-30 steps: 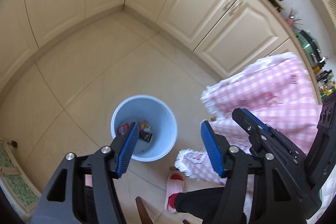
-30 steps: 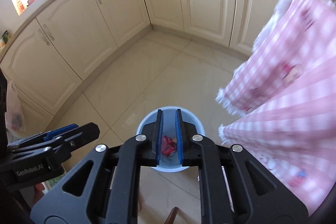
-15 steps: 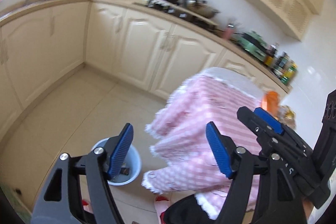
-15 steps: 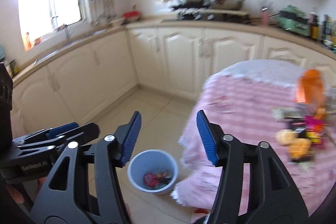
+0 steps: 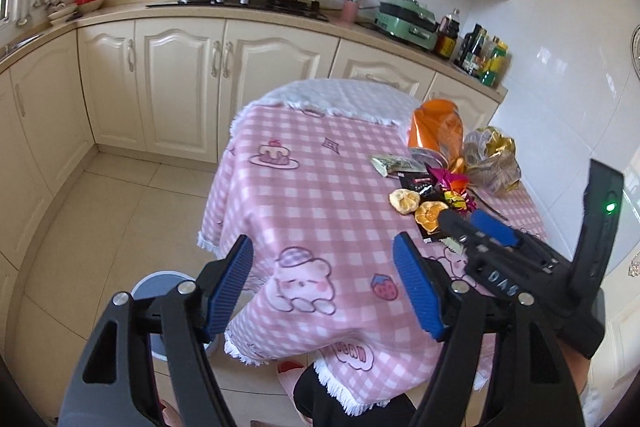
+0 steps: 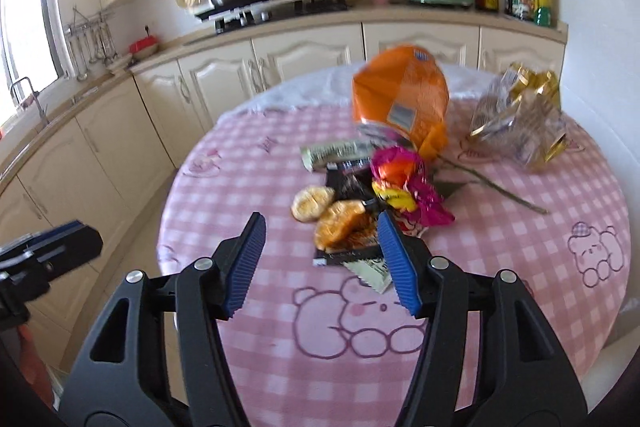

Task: Collect trash
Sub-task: 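Move both tools back to the table over the remaining trash, then grasp an orange peel with the left tool while the right tool grasps a wrapper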

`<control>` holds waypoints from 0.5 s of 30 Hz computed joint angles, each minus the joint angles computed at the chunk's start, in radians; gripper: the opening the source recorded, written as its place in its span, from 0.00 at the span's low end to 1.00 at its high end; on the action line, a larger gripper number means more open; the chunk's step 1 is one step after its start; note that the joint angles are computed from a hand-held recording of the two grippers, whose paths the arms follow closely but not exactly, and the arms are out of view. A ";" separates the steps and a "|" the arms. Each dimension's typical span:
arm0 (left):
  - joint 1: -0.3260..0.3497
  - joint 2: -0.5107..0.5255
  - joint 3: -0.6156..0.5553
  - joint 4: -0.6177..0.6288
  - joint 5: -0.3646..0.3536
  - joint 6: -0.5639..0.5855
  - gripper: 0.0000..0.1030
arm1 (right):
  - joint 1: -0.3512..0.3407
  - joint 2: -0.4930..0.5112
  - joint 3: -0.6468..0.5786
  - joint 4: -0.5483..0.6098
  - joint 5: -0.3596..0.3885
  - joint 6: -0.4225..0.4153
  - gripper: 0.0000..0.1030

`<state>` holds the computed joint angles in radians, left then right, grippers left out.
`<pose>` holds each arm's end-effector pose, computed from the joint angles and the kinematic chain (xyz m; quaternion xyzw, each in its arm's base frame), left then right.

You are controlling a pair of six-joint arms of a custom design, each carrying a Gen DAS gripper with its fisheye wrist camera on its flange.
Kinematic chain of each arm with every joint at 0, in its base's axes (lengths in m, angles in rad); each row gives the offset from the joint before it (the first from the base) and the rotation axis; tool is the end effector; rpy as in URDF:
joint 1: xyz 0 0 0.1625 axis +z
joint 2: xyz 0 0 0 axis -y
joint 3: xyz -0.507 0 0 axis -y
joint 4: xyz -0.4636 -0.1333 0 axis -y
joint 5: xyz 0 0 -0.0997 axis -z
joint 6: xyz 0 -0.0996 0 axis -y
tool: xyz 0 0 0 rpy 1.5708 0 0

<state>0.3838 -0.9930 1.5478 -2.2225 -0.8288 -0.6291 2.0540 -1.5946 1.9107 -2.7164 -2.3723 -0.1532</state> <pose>-0.6456 -0.4771 0.2796 0.2394 0.8997 -0.3132 0.1872 0.3088 -0.4557 0.5520 0.1143 -0.8496 0.4246 0.2912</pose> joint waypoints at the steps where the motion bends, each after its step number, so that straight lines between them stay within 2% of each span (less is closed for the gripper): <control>1: 0.005 0.008 -0.008 0.001 -0.005 0.004 0.69 | -0.007 0.002 -0.003 0.010 0.004 0.003 0.56; 5: 0.020 0.033 -0.038 0.021 -0.004 0.008 0.69 | -0.029 0.011 -0.018 0.067 0.014 0.029 0.35; 7: 0.026 0.041 -0.050 0.023 -0.007 0.011 0.69 | -0.032 0.018 -0.025 0.073 0.008 0.028 0.34; 8: 0.030 0.046 -0.056 0.025 -0.007 0.013 0.69 | -0.035 0.020 -0.031 0.079 0.005 0.026 0.30; 11: 0.039 0.065 -0.077 0.029 -0.012 0.024 0.69 | -0.047 0.023 -0.041 0.117 0.010 0.014 0.09; 15: 0.053 0.098 -0.110 0.021 -0.038 0.047 0.69 | -0.054 -0.002 -0.030 0.105 0.050 -0.006 0.06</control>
<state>0.4368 -0.8951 1.4382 -2.2014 -0.8665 -0.5826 2.0003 -1.5961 1.8806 -2.6117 -2.3222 -0.1589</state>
